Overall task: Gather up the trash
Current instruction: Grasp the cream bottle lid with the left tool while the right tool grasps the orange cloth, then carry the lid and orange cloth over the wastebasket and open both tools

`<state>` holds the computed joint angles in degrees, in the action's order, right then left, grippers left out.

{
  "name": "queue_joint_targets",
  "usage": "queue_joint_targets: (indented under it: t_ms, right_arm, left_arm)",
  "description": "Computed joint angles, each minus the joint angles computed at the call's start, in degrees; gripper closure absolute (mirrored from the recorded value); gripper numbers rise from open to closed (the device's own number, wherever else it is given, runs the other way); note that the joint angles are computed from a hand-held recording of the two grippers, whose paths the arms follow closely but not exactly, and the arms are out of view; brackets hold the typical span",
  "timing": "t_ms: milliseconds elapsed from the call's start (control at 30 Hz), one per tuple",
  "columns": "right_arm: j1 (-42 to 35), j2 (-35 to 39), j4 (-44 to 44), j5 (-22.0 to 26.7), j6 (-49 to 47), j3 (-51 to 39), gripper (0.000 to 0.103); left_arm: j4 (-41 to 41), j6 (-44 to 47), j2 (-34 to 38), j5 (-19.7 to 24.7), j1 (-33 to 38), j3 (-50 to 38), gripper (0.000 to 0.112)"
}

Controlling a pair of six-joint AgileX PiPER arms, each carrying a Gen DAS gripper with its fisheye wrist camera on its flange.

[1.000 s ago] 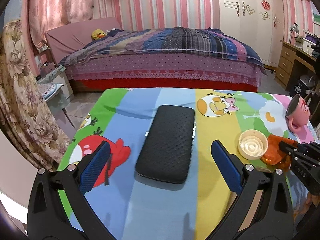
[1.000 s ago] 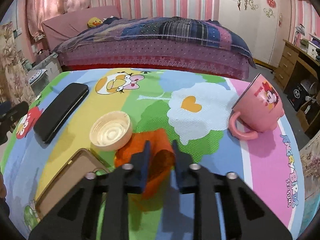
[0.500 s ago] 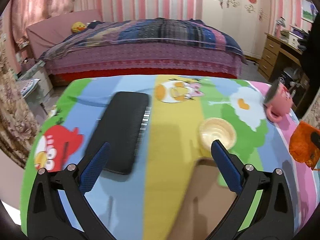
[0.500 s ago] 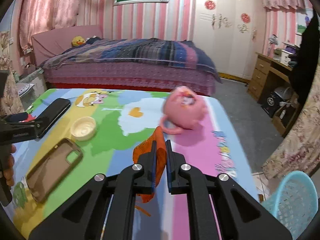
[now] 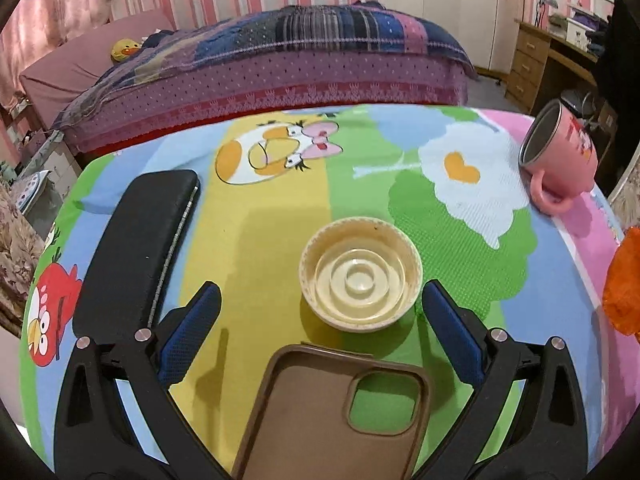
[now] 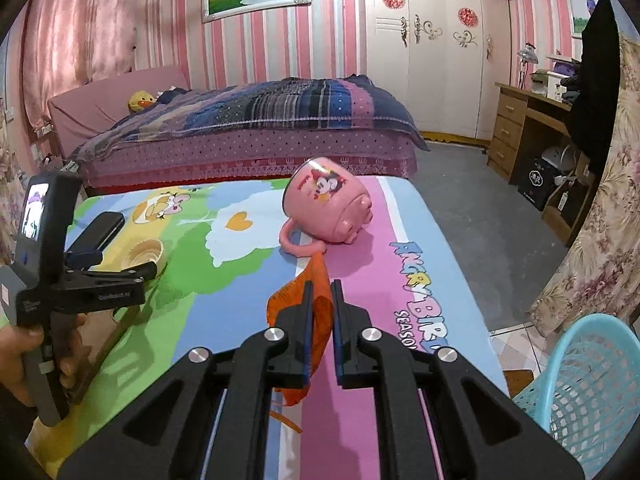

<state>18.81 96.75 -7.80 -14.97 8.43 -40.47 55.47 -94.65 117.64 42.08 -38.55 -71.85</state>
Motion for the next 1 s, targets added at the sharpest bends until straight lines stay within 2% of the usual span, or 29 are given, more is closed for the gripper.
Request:
queue_joint_targets:
  t_ms: [100, 200, 233, 267, 367, 500, 733, 1000]
  right_arm:
    - [-0.07, 0.72, -1.4, -0.51, 1.73, -0.13, 0.095]
    - [-0.45, 1.28, -3.62, -0.9, 4.41, -0.16, 0.095]
    - [-0.39, 1.4, -3.22, -0.89, 3.91, -0.14, 0.095]
    - [-0.24, 1.52, -2.1, -0.79, 2.67, -0.17, 0.095]
    - [-0.13, 1.74, -0.12, -0.92, 0.81, -0.04, 0.095]
    - [0.09, 1.12, 2.07, -0.61, -1.42, 0.2, 0.095]
    - [0.69, -2.5, 3.37, 0.29, -3.54, 1.9, 0.095]
    - [1.07, -11.72, 6.15, 3.2, -7.16, 6.63, 0.095]
  left_arm:
    - [0.26, 0.14, -0.24, -1.09, -0.04, 0.32, 0.018]
    - [-2.8, 3.79, 0.41, -2.92, 1.05, -0.44, 0.033]
    - [-3.16, 3.83, 0.11, -4.45, 1.55, 0.14, 0.034]
    - [-2.34, 2.74, -0.38, -5.13, 1.59, 0.85, 0.036]
    - [-0.1, 0.37, -1.1, -6.14, 1.34, 2.15, 0.053]
    - [2.27, -1.6, -1.58, -5.55, -0.1, 2.73, 0.053]
    - [5.92, -6.26, -5.13, -1.74, -5.01, 5.26, 0.053]
    - [7.8, -8.61, -12.43, 11.23, -15.08, 8.21, 0.053]
